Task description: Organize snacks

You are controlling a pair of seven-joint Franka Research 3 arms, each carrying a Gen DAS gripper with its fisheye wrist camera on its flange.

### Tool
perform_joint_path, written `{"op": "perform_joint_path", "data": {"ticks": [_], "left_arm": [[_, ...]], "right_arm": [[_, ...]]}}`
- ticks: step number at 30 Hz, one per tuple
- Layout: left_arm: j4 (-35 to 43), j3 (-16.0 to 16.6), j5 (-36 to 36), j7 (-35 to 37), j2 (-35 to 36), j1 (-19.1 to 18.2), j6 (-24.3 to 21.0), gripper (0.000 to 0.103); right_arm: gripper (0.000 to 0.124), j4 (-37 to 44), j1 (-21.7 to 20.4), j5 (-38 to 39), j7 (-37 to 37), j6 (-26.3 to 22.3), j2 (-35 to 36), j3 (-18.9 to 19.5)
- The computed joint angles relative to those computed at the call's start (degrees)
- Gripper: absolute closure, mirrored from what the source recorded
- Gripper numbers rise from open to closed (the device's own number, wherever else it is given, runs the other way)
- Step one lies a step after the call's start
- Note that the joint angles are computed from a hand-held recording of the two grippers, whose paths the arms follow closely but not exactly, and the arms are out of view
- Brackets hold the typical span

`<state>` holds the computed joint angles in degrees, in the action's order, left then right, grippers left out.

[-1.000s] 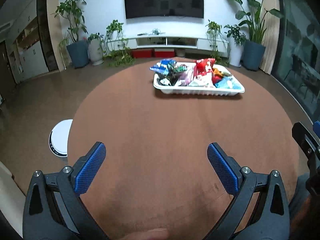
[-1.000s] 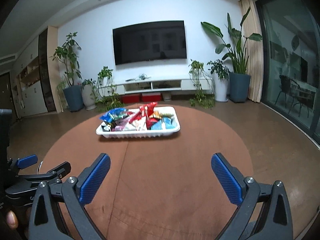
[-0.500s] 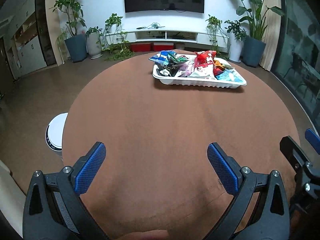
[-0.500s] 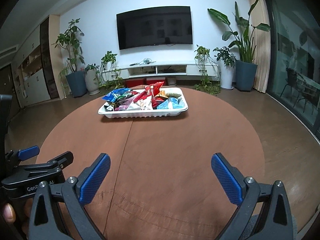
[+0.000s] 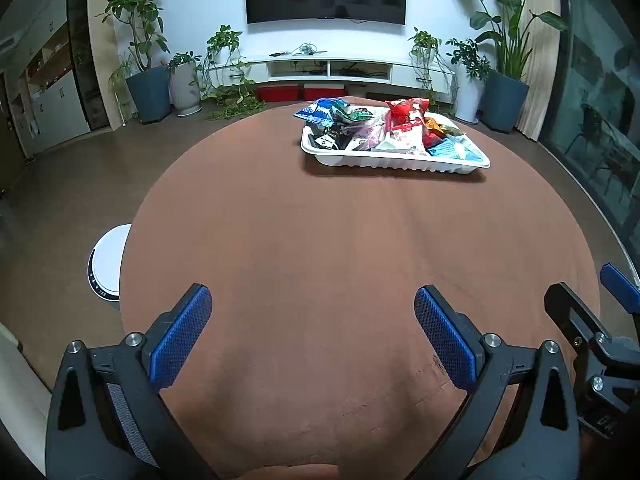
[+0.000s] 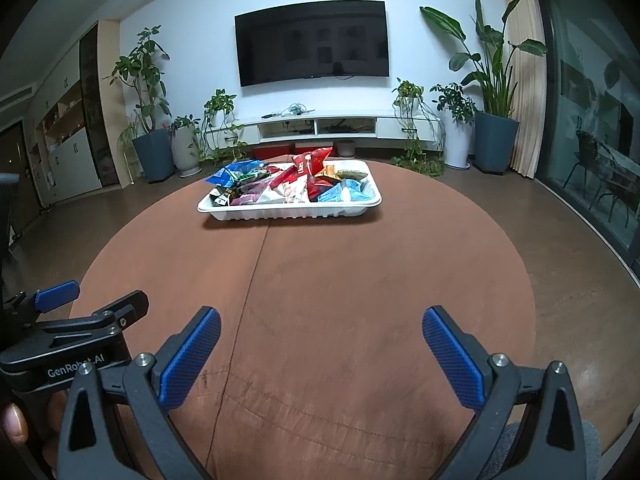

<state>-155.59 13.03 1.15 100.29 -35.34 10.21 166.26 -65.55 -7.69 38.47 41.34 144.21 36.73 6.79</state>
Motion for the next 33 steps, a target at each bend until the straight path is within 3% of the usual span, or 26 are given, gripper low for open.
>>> {"op": "perform_joint_path", "data": {"ticks": [33], "left_arm": [[0.17,0.08,-0.67,0.43,0.32,-0.39,0.1,0.0]], "right_arm": [[0.021,2.36,0.14,-2.33,1.89,-1.87,1.85,-0.37]]}}
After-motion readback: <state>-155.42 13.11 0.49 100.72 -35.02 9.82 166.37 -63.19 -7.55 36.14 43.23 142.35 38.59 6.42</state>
